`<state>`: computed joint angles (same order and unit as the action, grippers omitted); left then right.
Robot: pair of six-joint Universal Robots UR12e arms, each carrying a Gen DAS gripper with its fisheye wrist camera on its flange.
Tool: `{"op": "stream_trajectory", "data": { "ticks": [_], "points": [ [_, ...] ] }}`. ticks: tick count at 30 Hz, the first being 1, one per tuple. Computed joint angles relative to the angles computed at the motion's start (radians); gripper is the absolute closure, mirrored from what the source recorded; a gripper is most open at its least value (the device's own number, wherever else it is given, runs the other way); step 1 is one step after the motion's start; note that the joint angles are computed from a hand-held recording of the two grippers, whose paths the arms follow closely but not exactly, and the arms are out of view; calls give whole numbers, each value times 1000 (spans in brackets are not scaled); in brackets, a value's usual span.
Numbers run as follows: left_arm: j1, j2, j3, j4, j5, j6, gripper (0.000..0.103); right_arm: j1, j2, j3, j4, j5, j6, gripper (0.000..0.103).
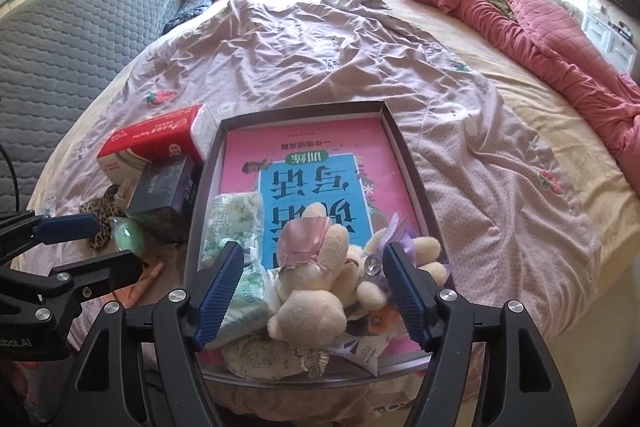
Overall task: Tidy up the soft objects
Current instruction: 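Withdraw both tools from the tray back toward the pile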
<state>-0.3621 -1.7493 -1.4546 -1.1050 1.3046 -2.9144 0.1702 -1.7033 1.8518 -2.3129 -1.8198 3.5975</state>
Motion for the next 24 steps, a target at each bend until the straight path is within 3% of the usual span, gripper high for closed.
{"op": "stream_trajectory", "data": {
  "ticks": [15,24],
  "points": [
    [26,46,-34,43,16,-15,24,43,-3,-23,-36,-67,3,27],
    [70,77,-55,63,24,-55,23,70,4,-41,-62,-76,-16,27]
  ]
}}
